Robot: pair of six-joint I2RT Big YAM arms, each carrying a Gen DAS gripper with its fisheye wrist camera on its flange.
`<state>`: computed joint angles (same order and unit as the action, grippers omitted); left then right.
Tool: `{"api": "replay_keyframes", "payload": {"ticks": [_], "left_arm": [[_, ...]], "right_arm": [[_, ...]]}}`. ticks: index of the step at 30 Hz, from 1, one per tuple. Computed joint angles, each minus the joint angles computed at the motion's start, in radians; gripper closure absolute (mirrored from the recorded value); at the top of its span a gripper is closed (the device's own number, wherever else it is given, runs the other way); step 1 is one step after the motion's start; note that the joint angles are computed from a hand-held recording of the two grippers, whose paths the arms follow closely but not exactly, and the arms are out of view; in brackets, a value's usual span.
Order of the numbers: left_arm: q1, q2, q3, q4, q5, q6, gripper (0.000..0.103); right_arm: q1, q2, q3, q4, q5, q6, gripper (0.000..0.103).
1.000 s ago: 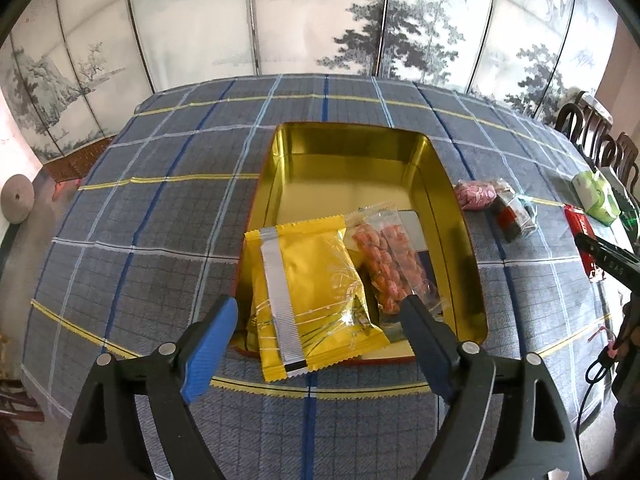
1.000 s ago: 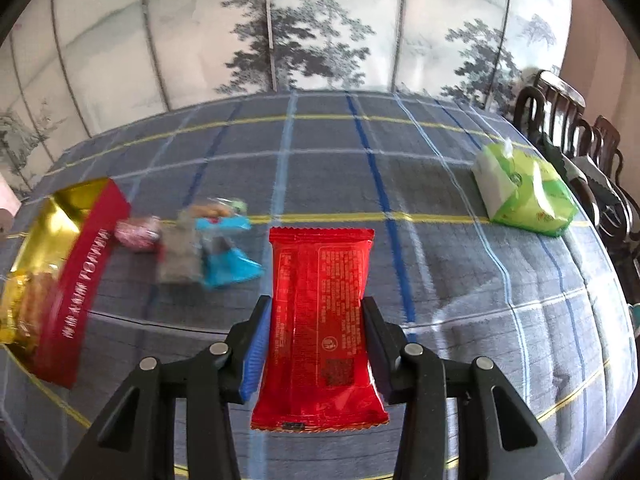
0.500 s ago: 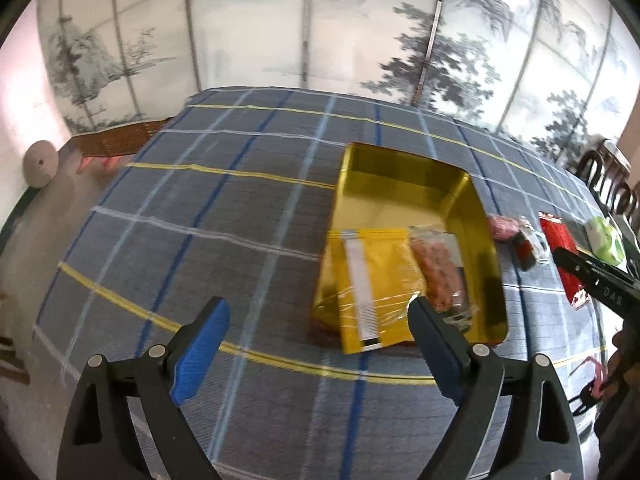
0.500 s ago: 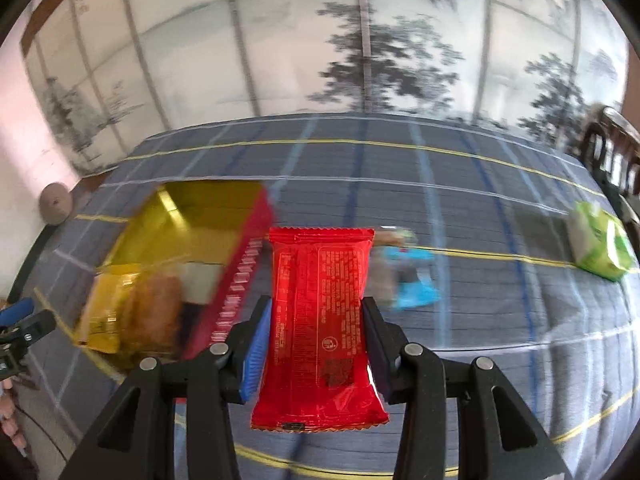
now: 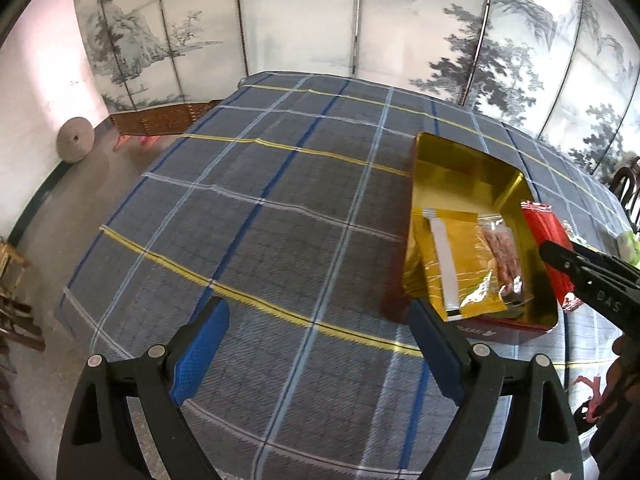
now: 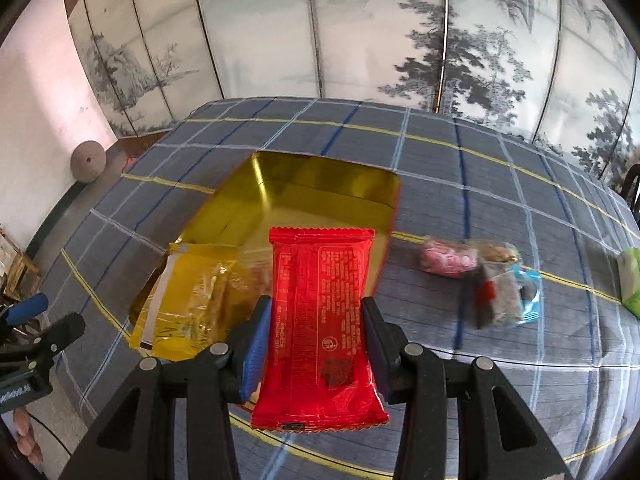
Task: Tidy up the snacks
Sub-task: 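Carry the red pack into the tin beside the yellow pouch, open right tool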
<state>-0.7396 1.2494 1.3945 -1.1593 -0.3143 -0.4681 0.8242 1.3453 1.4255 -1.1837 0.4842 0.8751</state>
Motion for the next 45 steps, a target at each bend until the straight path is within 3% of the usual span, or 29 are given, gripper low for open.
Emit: {"api": "replay_keyframes", "payload": {"ticks": [16,20,29,36,45], "left_arm": [[0.022,-0.026,-0.017,-0.018,-0.018,-0.007,0.014],[0.022,-0.024,-0.013,-0.022,-0.015,-0.007,0.014],[0.008,-0.017,-0.009,-0.023,-0.013,-0.012,0.014],[-0.010,-0.010,-0.001,-0.026,-0.019,-0.018,0.014],[-0.035,0.006,0.020,-0.029,-0.028,-0.023,0.014]], "right_arm": [[0.000,0.111,0.061,-0.007,-0.047,-0.022,0.059],[0.008,0.127,0.070,-0.010,-0.024,-0.037,0.058],[0.009,0.127,0.065,0.005,-0.034,-0.061,0.056],[0.015,0.112,0.058,0.013,-0.040,-0.074,0.045],[0.027,0.067,0.037,0.043,-0.036,-0.097,0.042]]}}
